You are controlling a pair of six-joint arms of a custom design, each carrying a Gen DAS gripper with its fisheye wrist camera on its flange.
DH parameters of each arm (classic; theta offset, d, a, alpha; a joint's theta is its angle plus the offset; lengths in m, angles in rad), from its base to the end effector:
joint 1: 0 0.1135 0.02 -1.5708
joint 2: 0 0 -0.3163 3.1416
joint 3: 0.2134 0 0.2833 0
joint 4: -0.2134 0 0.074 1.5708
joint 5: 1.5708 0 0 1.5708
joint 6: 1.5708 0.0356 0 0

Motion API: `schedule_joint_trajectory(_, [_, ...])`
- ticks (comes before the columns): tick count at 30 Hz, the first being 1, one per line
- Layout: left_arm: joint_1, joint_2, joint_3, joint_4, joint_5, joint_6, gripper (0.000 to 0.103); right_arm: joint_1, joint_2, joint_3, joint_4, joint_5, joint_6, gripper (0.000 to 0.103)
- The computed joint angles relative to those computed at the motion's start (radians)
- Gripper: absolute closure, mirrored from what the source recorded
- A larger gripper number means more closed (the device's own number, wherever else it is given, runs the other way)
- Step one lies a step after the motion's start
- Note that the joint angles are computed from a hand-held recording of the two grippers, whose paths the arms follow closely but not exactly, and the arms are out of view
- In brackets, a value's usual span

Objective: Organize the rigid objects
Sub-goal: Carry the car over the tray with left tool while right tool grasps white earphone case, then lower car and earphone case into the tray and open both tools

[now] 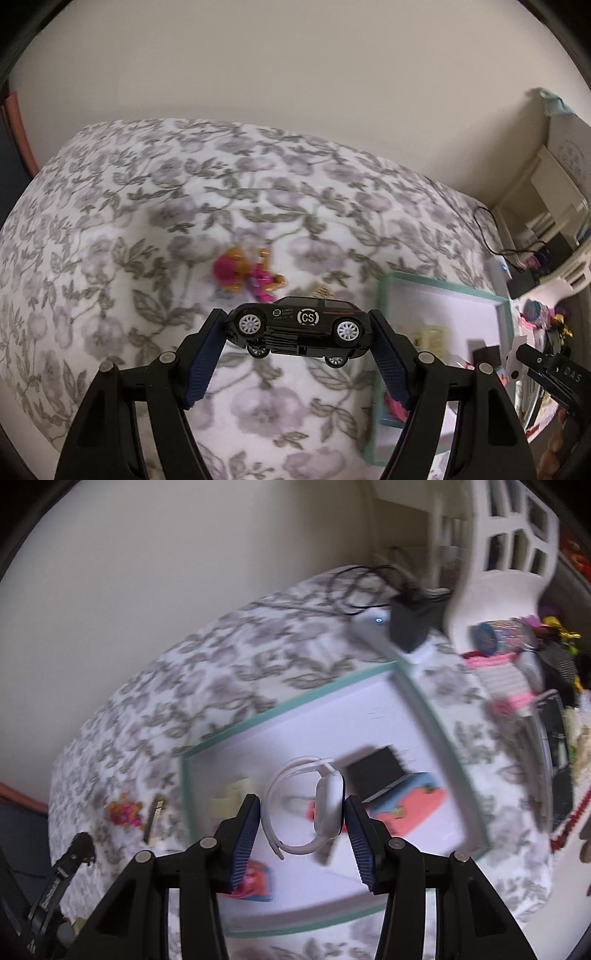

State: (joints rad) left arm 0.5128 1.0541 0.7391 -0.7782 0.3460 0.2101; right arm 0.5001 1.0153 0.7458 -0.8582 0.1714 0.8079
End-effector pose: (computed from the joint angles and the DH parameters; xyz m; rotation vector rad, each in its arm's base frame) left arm 0.1758 0.0851 0.2643 -0.2794 2.5572 -0.1988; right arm 0.1633 0.0823 0.2678 0.4624 2.6421 0.1846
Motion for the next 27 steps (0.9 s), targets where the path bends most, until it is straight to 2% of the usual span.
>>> schedule_joint_trajectory(7, [-0.206, -0.077, -0.027, 0.000, -0.053, -0.099, 0.026, -0.096, -0.045, 0.002, -0.045, 0.013, -0.090, 0.053])
schedule_joint_trajectory(20, [-0.681, -0.096, -0.095, 0.077, -0.266, -0.322, 0.026, -0.175, -0.039, -0.014, -0.047, -0.017, -0.185, 0.053])
schedule_joint_trajectory(27, [-0.798, -0.072, -0.111, 0.100, -0.327, -0.366, 0.026, -0.154, 0.006, -0.021, -0.020, -0.031, -0.200, 0.053])
